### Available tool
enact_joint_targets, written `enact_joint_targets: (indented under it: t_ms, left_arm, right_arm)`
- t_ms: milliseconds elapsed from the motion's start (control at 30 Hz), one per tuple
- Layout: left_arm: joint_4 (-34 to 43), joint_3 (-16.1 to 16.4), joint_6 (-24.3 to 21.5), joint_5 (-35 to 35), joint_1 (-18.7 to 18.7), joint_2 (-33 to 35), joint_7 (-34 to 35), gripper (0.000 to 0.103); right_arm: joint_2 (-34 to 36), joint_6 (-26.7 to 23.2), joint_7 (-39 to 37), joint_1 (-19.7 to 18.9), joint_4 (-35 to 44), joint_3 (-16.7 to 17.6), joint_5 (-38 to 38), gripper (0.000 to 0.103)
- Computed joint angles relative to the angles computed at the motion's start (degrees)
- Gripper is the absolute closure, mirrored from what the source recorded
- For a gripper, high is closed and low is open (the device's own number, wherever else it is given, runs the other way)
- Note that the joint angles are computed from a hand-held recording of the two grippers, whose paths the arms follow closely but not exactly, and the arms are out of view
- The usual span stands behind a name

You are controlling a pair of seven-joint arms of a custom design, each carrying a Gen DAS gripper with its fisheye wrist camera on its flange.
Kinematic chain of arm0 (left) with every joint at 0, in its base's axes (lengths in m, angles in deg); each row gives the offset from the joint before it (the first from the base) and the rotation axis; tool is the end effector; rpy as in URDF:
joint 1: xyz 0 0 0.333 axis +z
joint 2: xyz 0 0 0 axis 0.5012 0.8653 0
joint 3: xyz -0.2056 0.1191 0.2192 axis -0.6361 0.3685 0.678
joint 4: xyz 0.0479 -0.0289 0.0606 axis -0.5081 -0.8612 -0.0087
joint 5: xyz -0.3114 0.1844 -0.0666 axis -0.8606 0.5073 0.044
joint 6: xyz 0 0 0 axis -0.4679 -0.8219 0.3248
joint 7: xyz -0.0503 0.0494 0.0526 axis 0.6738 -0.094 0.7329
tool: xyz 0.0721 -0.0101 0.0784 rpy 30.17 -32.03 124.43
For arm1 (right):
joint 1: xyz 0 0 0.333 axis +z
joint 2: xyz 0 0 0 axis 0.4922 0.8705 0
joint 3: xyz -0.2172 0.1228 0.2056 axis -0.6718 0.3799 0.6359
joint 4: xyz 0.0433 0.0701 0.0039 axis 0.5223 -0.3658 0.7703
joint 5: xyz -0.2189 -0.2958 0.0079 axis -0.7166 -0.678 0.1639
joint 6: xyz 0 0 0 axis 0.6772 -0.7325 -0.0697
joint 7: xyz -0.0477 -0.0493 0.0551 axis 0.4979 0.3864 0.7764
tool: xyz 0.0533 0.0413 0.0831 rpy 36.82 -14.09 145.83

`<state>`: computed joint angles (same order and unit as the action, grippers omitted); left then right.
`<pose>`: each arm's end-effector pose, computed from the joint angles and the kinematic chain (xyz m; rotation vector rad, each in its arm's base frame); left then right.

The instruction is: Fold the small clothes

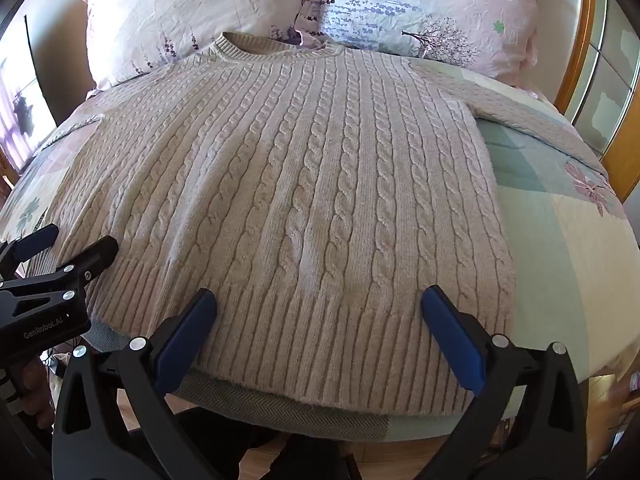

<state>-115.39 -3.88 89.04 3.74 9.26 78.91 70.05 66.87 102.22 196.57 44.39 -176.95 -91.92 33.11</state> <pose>0.6747 -0.3045 0.5052 -1.7049 1.9497 -0.6737 0.6379 0.1329 0.4694 -1.7302 1.8476 -0.6895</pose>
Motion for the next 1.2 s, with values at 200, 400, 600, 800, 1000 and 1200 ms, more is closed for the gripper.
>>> enact_joint_targets:
  t_ms: [200, 400, 600, 800, 1000, 1200]
  left_arm:
    - [0.06, 0.00, -0.04, -0.13, 0.00, 0.03, 0.07, 0.002]
    - [0.79, 0.07, -0.51, 0.03, -0.25, 0.40, 0.01, 0.002]
    - [0.28, 0.09, -0.08, 0.09, -0.17, 0.16, -0.09, 0.002]
    - [0.27, 0.09, -0.05, 0.10, -0.17, 0.16, -0.11, 0.002]
    - [0.30, 0.10, -0.06, 0.11, -0.17, 0.18, -0.10, 0.002]
    - [0.35, 0.10, -0.08, 0.13, -0.20, 0.21, -0.10, 0.002]
  right_arm:
    - [0.00, 0.05, 0.03, 0.04, 0.00, -0.07, -0.07, 0.001]
    - [-0.02, 0.10, 0.08, 0.06, -0.05, -0.09, -0.11, 0.001]
    - [-0.03, 0.16, 0.18, 0.08, -0.12, -0.12, -0.20, 0.001]
    - [-0.04, 0.15, 0.10, 0.03, -0.10, -0.08, -0.16, 0.001]
    - [-0.04, 0.15, 0.10, 0.04, -0.10, -0.09, -0.15, 0.001]
    - [-0.04, 0.15, 0.10, 0.04, -0.10, -0.09, -0.15, 0.001]
